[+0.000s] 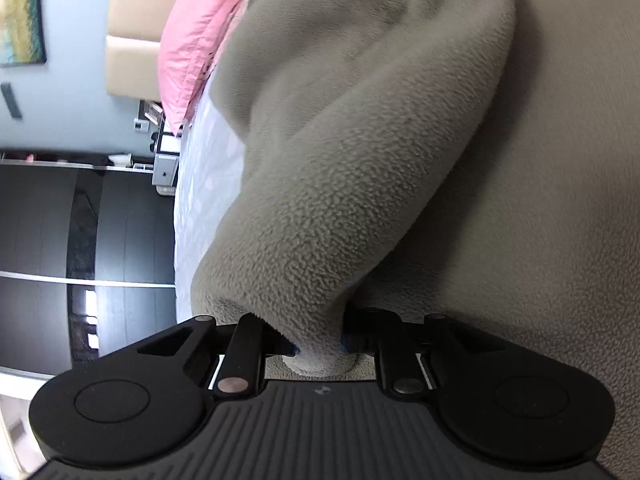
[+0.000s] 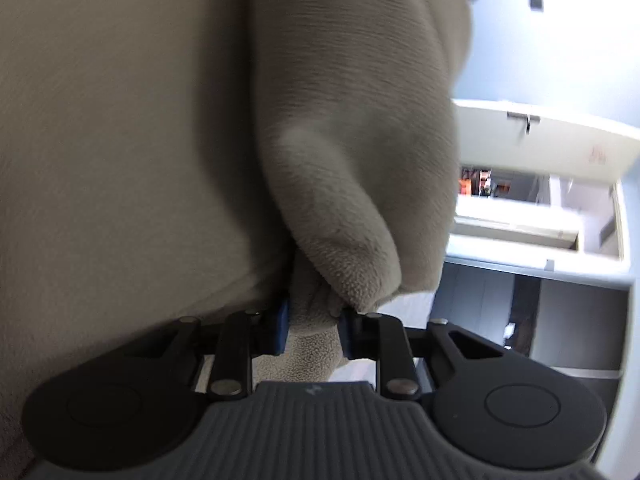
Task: Fold clothes
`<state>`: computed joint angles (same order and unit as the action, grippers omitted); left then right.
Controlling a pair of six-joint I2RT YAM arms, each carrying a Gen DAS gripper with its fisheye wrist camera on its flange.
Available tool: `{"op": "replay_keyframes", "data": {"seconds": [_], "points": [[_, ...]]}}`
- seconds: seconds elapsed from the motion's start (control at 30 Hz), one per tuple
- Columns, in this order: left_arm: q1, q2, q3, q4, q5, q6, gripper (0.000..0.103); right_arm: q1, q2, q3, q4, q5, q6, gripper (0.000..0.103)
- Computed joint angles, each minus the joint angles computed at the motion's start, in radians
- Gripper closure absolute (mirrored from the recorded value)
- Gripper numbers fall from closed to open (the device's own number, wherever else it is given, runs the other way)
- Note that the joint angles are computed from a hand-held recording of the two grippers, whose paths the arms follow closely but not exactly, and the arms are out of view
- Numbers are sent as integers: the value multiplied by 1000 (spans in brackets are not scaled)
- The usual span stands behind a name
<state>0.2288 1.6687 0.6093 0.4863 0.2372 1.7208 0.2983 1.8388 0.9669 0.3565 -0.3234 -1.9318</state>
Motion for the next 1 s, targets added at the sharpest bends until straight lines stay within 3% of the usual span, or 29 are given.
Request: {"op": "replay_keyframes", "data": {"seconds": [0.13,0.3,0.37,0.5,0.53,0.6,0.73,0.8,0.87,1.0], "points": [[21,14,-46,81,23,49,88,-15,4,-24,47,-22,-53,74],[51,-124,-48,-83,13,-48,80,-50,-68,6,-84,32,11,64],[64,-197,-44,-156,-8,-108,80,-65,-101,22,-107,53,131,64],[75,-313,47,-378,-51,-373,80,-56,-166,110,-260,91,461,69],[75,-331,86,-450,-60,-459,80,-49,-174,152,-338,87,535,68],[69,-329,196,-620,-62,-629,80,-31,-167,242,-493,83,650,52],[75,-211,463,-1004,-61,-925,78,-11,-52,504,-830,84,855,52],[99,-172,509,-1057,-32,-1045,78,-22,20,630,-956,59,975,52],[116,-151,530,-1085,-7,-1091,78,-37,92,748,-1053,27,1082,52],[143,-112,563,-1114,40,-1162,78,-60,116,751,-1071,-20,1202,52]]}}
